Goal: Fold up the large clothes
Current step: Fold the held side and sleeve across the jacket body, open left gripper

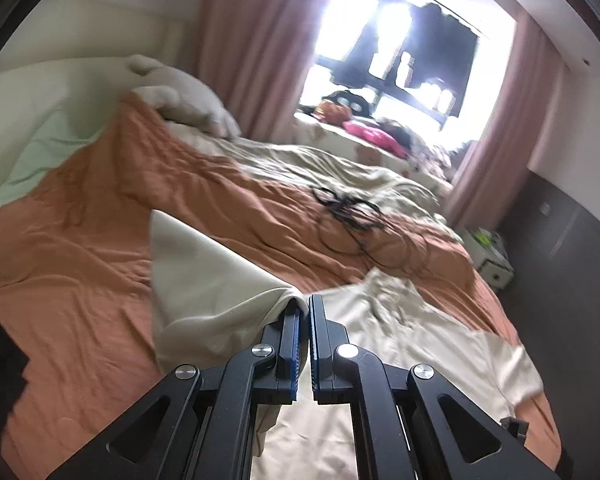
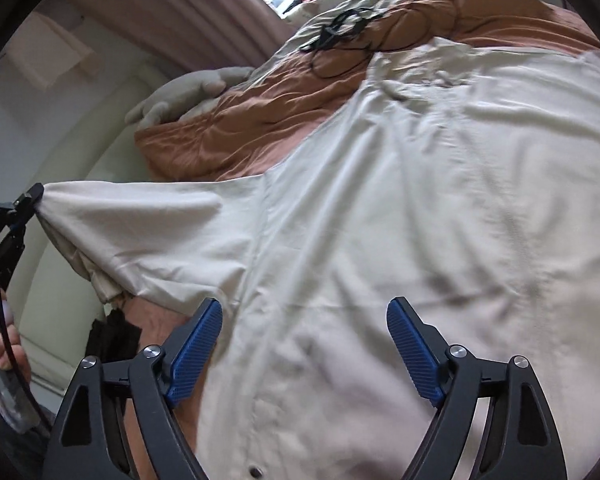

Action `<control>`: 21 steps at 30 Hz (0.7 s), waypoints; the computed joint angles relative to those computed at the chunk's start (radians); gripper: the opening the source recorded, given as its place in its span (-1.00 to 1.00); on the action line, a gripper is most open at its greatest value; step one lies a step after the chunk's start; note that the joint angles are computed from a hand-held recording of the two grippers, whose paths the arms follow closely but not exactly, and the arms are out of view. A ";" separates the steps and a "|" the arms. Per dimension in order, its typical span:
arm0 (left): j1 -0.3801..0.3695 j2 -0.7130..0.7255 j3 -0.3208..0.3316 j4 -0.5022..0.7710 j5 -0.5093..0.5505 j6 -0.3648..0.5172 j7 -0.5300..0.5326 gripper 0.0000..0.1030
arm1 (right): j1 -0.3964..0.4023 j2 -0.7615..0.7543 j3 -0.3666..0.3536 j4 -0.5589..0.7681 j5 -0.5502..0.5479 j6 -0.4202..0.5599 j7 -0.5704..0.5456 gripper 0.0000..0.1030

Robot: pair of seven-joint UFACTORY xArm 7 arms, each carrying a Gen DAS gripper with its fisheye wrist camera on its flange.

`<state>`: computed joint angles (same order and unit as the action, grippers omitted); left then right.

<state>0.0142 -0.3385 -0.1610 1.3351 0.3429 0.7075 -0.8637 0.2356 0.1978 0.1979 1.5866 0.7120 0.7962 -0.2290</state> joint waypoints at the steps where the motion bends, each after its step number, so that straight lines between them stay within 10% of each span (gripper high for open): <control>1: -0.008 0.010 -0.006 0.008 -0.002 -0.003 0.006 -0.92 | -0.006 -0.016 -0.006 -0.022 -0.001 0.000 0.006 0.64; 16: -0.184 0.254 0.009 0.089 -0.147 -0.101 0.126 -0.89 | -0.044 0.025 -0.042 0.043 -0.082 0.032 0.141 0.64; 21: -0.230 0.316 0.039 0.076 -0.435 -0.111 0.316 0.19 | -0.062 0.024 -0.055 0.056 -0.148 0.016 0.176 0.64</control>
<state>-0.2155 -0.0225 -0.1220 1.4110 -0.0924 0.5966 -0.5472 0.1740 0.2217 0.1428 1.6430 0.5641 0.8119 -0.0531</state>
